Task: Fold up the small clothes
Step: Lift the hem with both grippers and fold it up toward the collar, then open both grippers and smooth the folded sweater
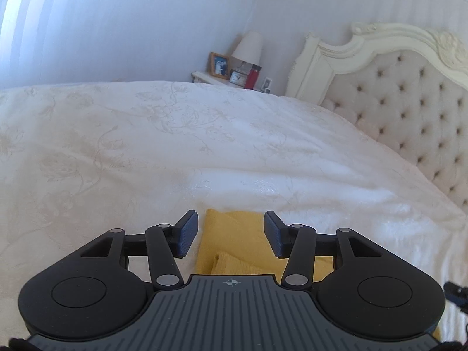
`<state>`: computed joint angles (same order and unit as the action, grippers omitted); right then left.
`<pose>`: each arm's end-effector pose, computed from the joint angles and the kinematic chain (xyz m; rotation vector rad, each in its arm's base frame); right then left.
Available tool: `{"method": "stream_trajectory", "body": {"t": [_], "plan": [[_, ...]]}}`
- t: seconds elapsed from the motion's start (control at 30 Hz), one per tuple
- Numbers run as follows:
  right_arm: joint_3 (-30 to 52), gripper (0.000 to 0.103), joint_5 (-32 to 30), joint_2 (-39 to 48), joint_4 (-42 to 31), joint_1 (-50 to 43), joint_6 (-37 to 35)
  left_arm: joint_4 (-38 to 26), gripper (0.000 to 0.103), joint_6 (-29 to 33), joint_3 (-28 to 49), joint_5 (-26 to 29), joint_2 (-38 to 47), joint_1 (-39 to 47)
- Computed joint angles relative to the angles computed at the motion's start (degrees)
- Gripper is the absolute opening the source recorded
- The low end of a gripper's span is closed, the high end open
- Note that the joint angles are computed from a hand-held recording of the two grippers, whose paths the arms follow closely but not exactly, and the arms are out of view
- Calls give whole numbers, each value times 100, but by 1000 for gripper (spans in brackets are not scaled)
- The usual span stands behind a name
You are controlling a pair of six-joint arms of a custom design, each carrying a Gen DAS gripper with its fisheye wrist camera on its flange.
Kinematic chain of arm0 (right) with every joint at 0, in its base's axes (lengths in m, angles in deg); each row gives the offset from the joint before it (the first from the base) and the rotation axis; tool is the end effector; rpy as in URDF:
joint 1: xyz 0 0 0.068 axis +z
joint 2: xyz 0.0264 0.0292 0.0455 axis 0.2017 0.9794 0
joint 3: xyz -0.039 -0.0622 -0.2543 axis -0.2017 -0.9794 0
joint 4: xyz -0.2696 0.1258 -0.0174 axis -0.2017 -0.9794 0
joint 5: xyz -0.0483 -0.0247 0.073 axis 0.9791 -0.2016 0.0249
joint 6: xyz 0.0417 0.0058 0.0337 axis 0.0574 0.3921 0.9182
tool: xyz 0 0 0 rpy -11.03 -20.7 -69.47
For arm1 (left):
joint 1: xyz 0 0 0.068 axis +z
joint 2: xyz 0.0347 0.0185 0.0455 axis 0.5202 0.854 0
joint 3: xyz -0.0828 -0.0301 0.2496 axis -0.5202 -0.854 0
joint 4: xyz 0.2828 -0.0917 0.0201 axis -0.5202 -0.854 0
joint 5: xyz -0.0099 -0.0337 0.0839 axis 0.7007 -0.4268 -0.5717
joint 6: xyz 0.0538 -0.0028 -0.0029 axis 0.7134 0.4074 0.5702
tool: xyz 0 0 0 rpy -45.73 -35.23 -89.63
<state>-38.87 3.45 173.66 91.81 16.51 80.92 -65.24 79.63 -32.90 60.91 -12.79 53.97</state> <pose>0.3622 0.0431 0.1755 0.0881 2.1100 0.6373 0.2650 0.1004 0.2096 -0.4165 2.0393 -0.1294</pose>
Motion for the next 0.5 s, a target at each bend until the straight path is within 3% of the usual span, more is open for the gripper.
{"method": "stream_trajectory", "body": {"t": [0.13, 0.27, 0.5], "plan": [[-482, 55, 261, -563, -186, 428, -1024, -289, 48, 931, -743, -226, -970, -530], [-663, 54, 555, -758, -419, 928, -1647, -701, 48, 1312, -1134, -243, -1468, -962], [-100, 53, 1297, -160, -928, 1389, -2206, -682, 48, 1726, -689, -536, -271, -1187]]}}
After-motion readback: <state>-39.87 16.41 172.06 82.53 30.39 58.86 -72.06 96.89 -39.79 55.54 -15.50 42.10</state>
